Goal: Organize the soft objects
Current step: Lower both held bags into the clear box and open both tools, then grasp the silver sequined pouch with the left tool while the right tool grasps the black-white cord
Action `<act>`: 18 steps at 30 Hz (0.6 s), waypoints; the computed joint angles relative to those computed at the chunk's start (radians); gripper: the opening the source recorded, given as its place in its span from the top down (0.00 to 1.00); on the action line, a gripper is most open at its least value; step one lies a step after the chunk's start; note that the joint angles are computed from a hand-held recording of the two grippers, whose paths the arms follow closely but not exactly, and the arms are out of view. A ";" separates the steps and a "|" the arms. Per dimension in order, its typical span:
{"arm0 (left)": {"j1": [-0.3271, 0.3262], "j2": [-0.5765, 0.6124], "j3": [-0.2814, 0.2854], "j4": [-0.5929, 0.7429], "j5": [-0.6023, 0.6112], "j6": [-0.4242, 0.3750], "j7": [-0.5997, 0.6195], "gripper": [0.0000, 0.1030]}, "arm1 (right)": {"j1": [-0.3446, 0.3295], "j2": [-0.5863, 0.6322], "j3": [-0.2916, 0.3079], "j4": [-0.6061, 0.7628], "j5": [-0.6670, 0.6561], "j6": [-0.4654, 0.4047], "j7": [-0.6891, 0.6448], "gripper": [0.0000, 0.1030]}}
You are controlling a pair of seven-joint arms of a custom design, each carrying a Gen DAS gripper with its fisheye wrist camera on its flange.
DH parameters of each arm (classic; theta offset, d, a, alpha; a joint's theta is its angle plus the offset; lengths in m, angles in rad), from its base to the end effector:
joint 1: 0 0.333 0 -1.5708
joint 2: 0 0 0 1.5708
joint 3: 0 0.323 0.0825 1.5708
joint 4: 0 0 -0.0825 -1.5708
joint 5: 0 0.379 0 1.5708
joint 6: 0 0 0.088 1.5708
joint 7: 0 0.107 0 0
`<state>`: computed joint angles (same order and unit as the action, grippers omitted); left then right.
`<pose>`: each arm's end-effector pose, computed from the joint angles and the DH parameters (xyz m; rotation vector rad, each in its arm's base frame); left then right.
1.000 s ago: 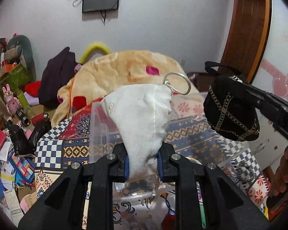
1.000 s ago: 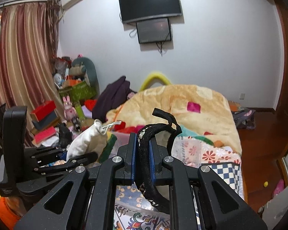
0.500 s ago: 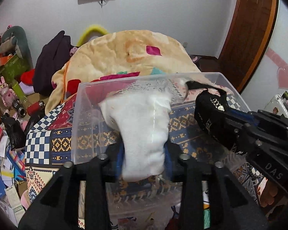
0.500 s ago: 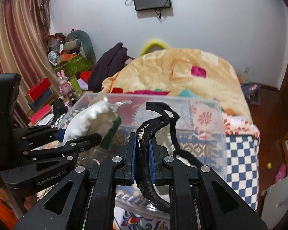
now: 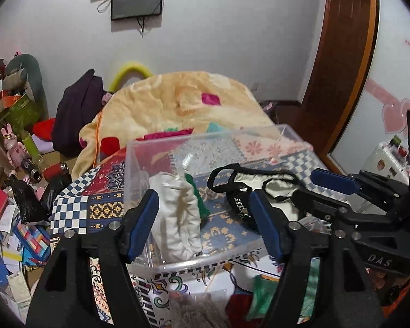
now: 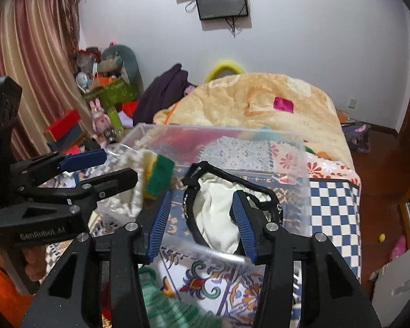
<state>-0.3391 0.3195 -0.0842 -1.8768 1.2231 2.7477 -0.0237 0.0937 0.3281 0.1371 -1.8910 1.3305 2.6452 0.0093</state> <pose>0.5797 -0.2979 0.3939 -1.8409 1.5865 -0.8004 0.6362 0.1165 0.3727 -2.0057 0.9644 -0.2671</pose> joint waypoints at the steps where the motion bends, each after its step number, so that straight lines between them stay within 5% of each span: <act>1: -0.006 -0.015 0.006 -0.012 0.025 0.004 -0.030 0.31 | -0.012 -0.019 0.003 -0.015 0.031 -0.007 -0.031 0.55; 9: 0.010 -0.146 -0.037 -0.127 0.225 -0.036 -0.260 0.20 | -0.017 -0.126 -0.046 -0.109 0.266 -0.020 -0.256 0.33; 18: 0.039 -0.202 -0.105 -0.235 0.232 -0.092 -0.295 0.13 | 0.008 -0.132 -0.096 -0.168 0.336 0.082 -0.352 0.33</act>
